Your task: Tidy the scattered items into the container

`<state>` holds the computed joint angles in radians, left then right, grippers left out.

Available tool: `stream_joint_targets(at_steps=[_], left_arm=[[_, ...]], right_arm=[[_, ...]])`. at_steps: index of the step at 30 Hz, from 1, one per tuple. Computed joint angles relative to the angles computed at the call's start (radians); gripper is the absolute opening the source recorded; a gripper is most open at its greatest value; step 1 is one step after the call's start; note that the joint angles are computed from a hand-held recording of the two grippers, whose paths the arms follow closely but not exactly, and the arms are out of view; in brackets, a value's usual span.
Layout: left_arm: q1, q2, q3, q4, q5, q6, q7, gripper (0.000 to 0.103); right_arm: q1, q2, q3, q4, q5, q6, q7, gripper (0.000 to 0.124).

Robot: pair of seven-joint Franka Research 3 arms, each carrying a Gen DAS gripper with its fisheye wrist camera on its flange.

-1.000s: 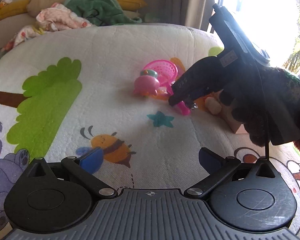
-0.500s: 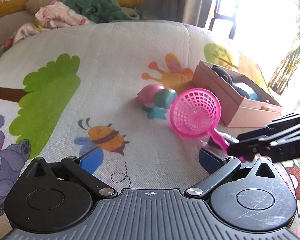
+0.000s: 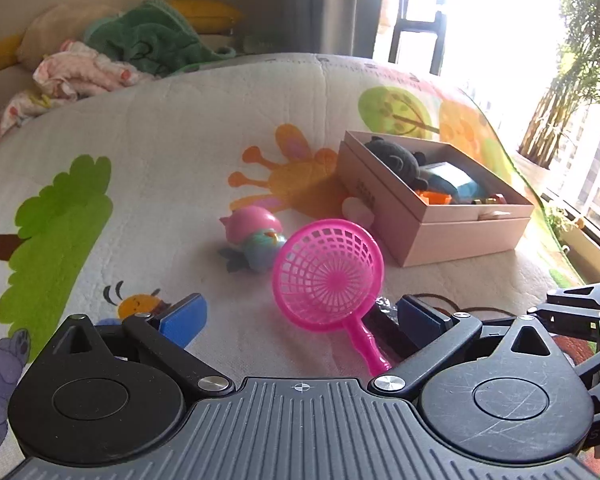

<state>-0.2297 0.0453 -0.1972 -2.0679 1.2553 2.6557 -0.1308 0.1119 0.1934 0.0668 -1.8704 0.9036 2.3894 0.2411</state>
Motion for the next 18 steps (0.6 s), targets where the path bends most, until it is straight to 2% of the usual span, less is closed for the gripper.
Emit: stream_joint_targets(at_steps=[2,3,7,8,9,10,12,15,18], left_arm=[[-0.004,0.005,-0.004,0.006,-0.021,-0.008,0.029,0.103],[-0.008,0.008,-0.007,0.009,-0.034,-0.016,0.052,0.103],[-0.020,0.017,-0.011,0.014,-0.074,-0.028,0.126,0.103],[-0.023,0.021,-0.012,0.018,-0.082,-0.033,0.141,0.103],[-0.026,0.028,-0.012,0.024,-0.092,-0.039,0.155,0.103],[-0.029,0.035,-0.011,0.030,-0.104,-0.044,0.167,0.103],[-0.034,0.041,-0.007,0.033,-0.113,-0.045,0.176,0.103],[-0.045,0.043,-0.005,0.032,-0.113,-0.082,0.183,0.103],[-0.043,0.019,-0.002,0.000,-0.115,-0.082,0.167,0.103]], right_arm=[[0.003,-0.013,0.010,-0.031,0.030,0.036,-0.067,0.071],[0.009,-0.023,0.015,-0.055,0.048,0.085,-0.117,0.071],[0.039,-0.018,0.064,-0.109,0.326,0.445,-0.474,0.072],[0.043,0.003,0.068,-0.089,0.356,0.506,-0.479,0.072],[0.049,0.017,0.053,-0.073,0.332,0.512,-0.415,0.072],[0.047,0.022,0.038,-0.062,0.285,0.487,-0.323,0.072],[0.015,0.028,0.016,-0.030,0.228,0.367,-0.154,0.072],[-0.033,0.021,0.011,0.004,0.231,0.202,-0.058,0.072],[-0.050,0.022,0.013,0.047,0.247,0.076,-0.012,0.071]])
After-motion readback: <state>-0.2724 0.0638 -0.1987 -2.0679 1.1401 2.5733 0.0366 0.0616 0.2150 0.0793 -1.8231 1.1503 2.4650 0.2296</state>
